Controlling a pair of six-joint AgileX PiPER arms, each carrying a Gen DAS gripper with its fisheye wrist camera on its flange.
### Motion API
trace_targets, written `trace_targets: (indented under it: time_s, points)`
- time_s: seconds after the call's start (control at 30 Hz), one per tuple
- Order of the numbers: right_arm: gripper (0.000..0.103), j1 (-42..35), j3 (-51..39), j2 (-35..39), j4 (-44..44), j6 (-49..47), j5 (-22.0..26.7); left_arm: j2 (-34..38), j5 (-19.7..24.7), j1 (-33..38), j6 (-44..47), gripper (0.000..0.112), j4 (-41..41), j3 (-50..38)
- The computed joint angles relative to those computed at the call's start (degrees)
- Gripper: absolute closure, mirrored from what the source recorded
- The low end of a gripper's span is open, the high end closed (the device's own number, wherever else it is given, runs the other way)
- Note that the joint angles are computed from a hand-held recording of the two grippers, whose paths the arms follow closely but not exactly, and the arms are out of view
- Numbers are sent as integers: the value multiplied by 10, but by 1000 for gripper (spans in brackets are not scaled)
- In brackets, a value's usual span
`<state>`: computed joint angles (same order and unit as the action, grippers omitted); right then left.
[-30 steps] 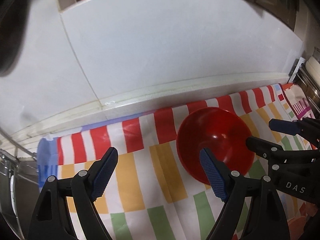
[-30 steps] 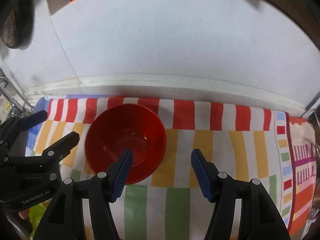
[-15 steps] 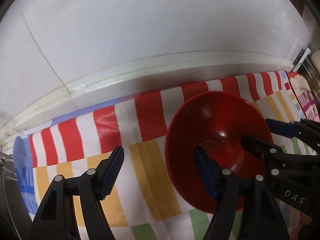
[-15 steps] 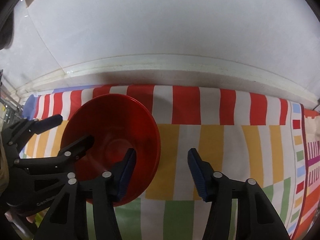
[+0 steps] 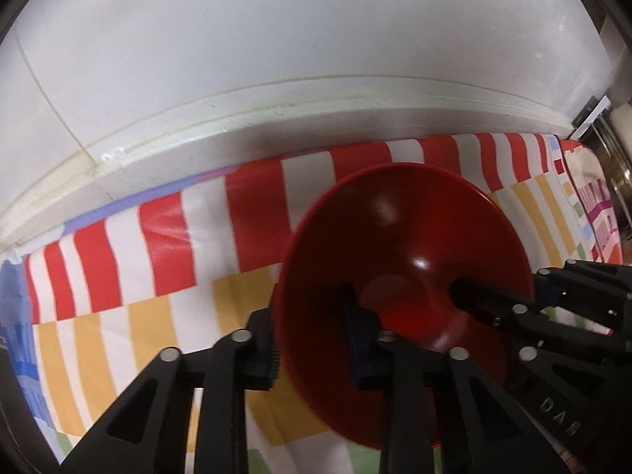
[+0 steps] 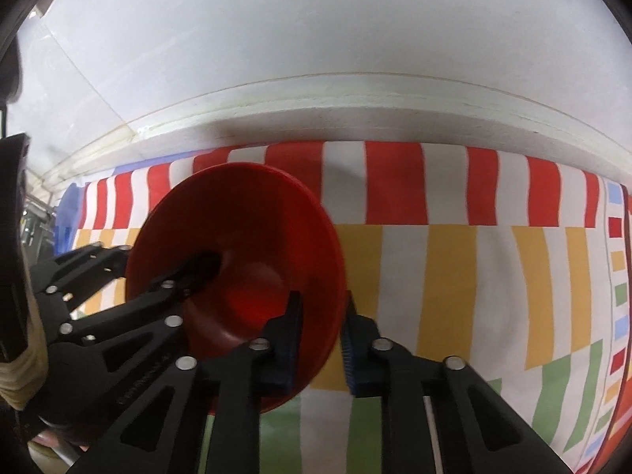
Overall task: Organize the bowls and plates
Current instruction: 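Carry the red-and-black bowl with both tools and lower it into the pink bowl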
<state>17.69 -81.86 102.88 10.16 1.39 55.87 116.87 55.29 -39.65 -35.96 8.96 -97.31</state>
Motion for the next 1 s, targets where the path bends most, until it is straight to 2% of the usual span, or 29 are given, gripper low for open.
trace_targets:
  time_s: [0.27,0.53,1.0]
  points:
    - [87,21,-29,15,-30,47,21,12,25,-5,-16,88,0,-31]
    - [87,40,-35,1,-42,74,30,-32,22,-22,-33,88,17,3]
    - [88,70,22,-126,-86,128,34,-152,-12,-56,-61,95,43,79]
